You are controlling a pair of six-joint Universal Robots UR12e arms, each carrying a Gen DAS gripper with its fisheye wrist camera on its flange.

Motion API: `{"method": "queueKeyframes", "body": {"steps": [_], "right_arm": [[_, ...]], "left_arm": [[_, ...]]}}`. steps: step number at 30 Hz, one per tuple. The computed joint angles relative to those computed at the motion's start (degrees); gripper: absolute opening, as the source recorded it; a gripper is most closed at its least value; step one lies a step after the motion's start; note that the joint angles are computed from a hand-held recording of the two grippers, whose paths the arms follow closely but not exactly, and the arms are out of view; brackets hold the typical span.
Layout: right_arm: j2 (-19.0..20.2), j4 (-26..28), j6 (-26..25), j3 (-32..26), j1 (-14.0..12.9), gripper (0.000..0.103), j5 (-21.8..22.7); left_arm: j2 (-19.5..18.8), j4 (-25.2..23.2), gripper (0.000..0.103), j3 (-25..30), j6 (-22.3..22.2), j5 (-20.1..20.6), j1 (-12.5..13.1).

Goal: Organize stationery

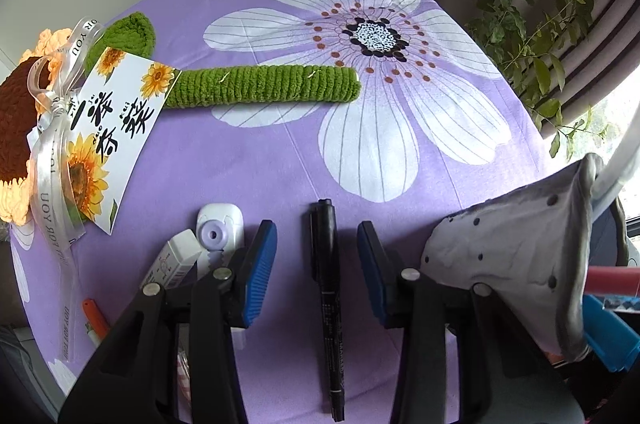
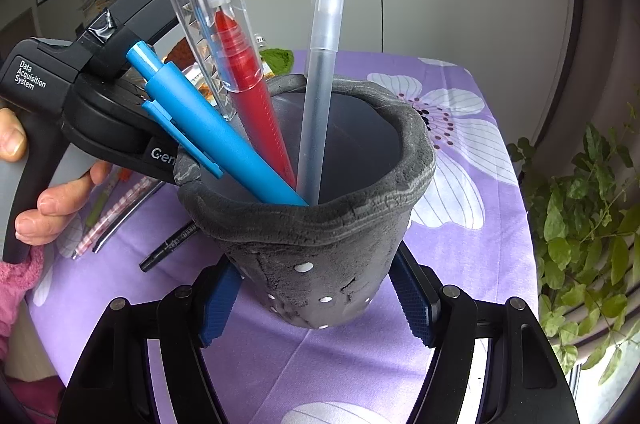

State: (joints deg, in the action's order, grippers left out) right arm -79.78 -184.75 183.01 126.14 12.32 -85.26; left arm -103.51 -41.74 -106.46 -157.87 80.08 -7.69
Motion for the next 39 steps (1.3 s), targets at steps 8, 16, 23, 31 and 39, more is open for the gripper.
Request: {"method": "queueKeyframes", "body": {"steps": [8,16,23,31,39], "right_arm": [[-0.06,0.22,0.08,-0.07,0.10,0.072,-0.05],[-0.04,0.23,0.13,-0.10,0.10,0.072,-0.03],[-0.04,0.24,0.12,-0.11,0.11,0.072,-0.08],[-0.07,0.35,-0.11,-0.10,0.17,0.072,-0.55],[-0.07,0.32,-0.01,-0.09,0.18,0.072,-0.51]], "left_arm": [[1.83,2.69,0.012,-2.36,1.30,-2.03,0.84],[7.81,6.84,0.012,-6.83,0.73,-6.64,3.82],[14.15,13.76,0.012,-11.28,0.47,-10.65,5.24],[17.62,24.62,0.012,-12.63,-2.58,-14.95,5.66],[16.23,25.57,0.012,-9.88,-6.34,-18.13,4.19]]}}
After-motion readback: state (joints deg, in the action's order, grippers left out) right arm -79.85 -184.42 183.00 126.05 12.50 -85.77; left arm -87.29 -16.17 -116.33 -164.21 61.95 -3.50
